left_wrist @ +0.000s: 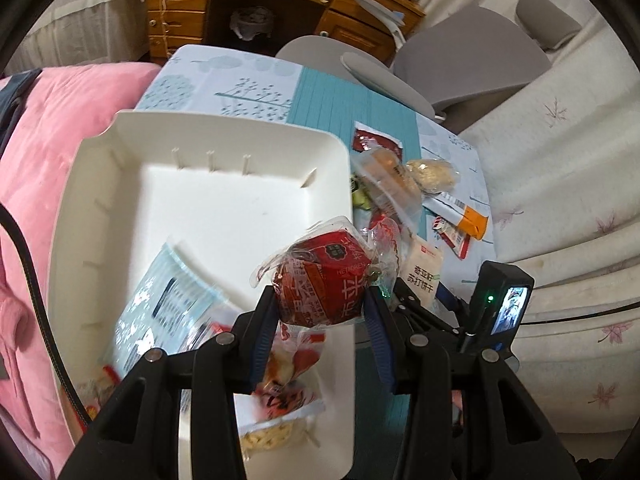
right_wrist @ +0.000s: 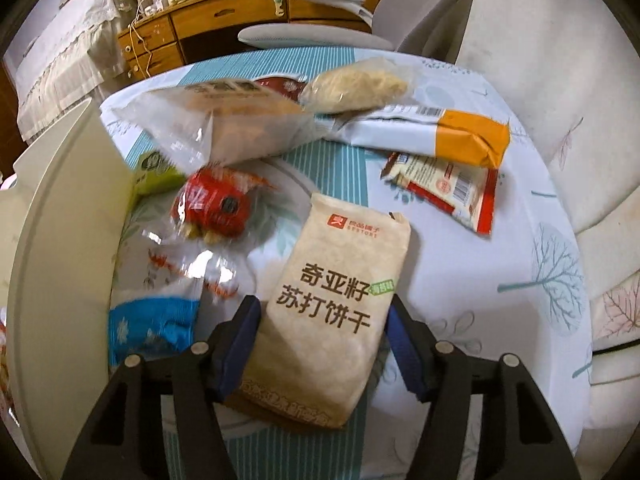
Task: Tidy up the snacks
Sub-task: 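Carry the red candy and beige cracker packet over the white tray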
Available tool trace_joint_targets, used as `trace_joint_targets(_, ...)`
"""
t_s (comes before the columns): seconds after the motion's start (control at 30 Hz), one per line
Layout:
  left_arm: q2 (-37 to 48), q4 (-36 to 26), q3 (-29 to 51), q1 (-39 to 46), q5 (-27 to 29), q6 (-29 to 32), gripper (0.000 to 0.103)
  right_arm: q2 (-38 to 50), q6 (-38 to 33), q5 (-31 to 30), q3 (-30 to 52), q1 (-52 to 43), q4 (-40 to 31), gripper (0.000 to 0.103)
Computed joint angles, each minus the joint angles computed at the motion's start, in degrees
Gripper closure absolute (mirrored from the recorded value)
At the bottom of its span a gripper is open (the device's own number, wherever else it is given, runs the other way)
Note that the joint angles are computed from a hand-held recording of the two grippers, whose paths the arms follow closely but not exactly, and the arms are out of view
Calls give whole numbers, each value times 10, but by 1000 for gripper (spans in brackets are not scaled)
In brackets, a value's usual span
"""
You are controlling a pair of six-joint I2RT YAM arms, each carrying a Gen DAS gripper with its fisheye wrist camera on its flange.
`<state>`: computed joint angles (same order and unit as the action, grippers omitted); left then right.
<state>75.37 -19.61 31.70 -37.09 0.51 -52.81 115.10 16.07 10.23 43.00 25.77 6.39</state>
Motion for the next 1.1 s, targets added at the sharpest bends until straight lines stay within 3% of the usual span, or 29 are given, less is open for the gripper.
trace_joint_targets(0.4, -139, -84, -54, -41, -21, -45, 61, -114, 89, -90, -100, 7, -43, 41)
trace_joint_targets(0.8, -247, -161, -76, -116, -52, -73, 61, -336, 162, -64, -178, 124, -109, 41)
trace_joint_targets(1.1, -333, -227, -97, -159, -88, -79, 61, -451, 225, 2, -192, 255, -138, 41)
